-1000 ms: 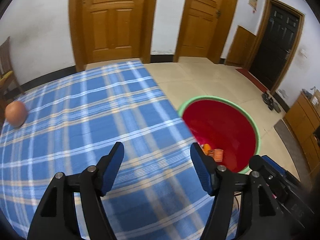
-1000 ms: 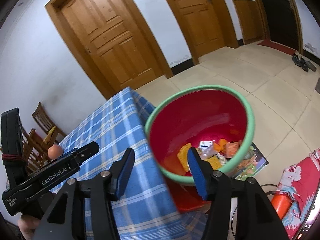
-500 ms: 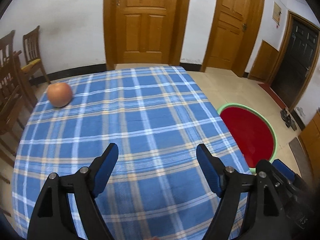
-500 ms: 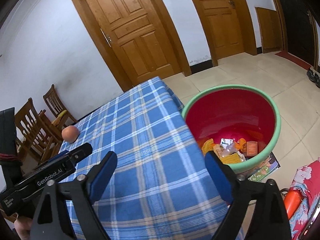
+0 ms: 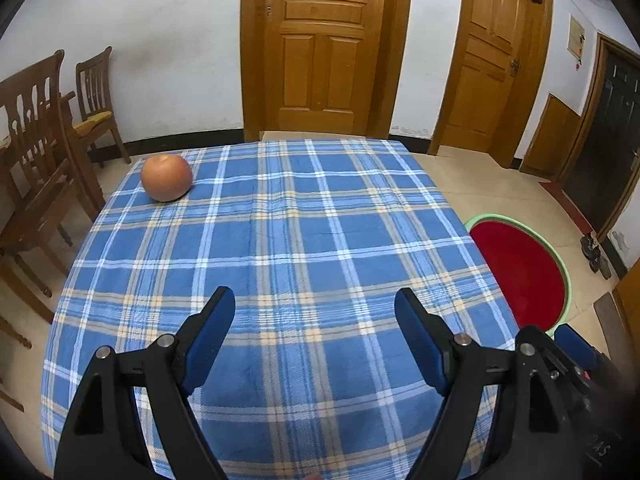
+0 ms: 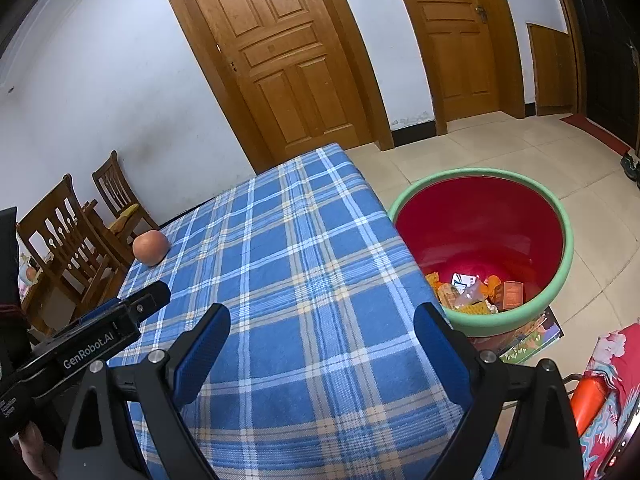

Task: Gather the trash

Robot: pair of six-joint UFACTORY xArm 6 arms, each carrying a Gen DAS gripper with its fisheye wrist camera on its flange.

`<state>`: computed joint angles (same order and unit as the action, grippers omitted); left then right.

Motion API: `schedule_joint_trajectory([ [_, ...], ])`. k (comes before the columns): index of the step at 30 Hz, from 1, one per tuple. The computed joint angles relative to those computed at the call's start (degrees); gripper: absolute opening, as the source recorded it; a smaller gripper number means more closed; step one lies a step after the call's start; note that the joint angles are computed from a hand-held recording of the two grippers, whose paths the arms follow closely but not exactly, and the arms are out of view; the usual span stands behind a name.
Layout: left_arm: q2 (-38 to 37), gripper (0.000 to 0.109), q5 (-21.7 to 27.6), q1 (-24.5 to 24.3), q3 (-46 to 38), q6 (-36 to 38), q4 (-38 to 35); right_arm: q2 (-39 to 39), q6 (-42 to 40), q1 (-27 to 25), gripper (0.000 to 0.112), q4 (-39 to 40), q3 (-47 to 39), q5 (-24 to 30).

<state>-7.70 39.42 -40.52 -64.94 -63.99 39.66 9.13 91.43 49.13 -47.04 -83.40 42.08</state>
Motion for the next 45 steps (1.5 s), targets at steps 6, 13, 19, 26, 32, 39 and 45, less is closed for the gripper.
schedule_joint_trajectory([
  [6,-0.61,0.081,0.91,-0.18,0.54,-1.71,2.28,0.49,-0.12,0.2,0.095,-0.08,-0.6,0.21],
  [13,-0.75,0.081,0.81,-0.16,0.77,-1.82,2.65,0.79,-0.14,0.39,0.095,-0.1,-0.96,0.35],
  [19,-0.94,0.081,0.72,-0.12,0.99,-2.11,2.86,0.71,-0.2,0.36,0.095,-0.1,-0.87,0.33],
  [26,-1.1,0.081,0.99,-0.18,0.95,-2.27,2.6,0.79,-0.15,0.4,0.095,-0.06,-0.98,0.38],
  [32,-1.13,0.081,0.84,-0.05,1.02,-2.25,2.58,0.75,-0.15,0.38,0.095,-0.11,-0.92,0.32],
  [39,-1.18,0.081,0.86,-0.06,1.08,-2.24,2.54,0.68,-0.06,0.38,0.095,-0.11,-0.86,0.34],
  [45,-1.21,0.081,0.74,-0.04,1.14,-2.2,2.53,0.53,-0.13,0.32,0.095,-0.14,-0.66,0.29],
])
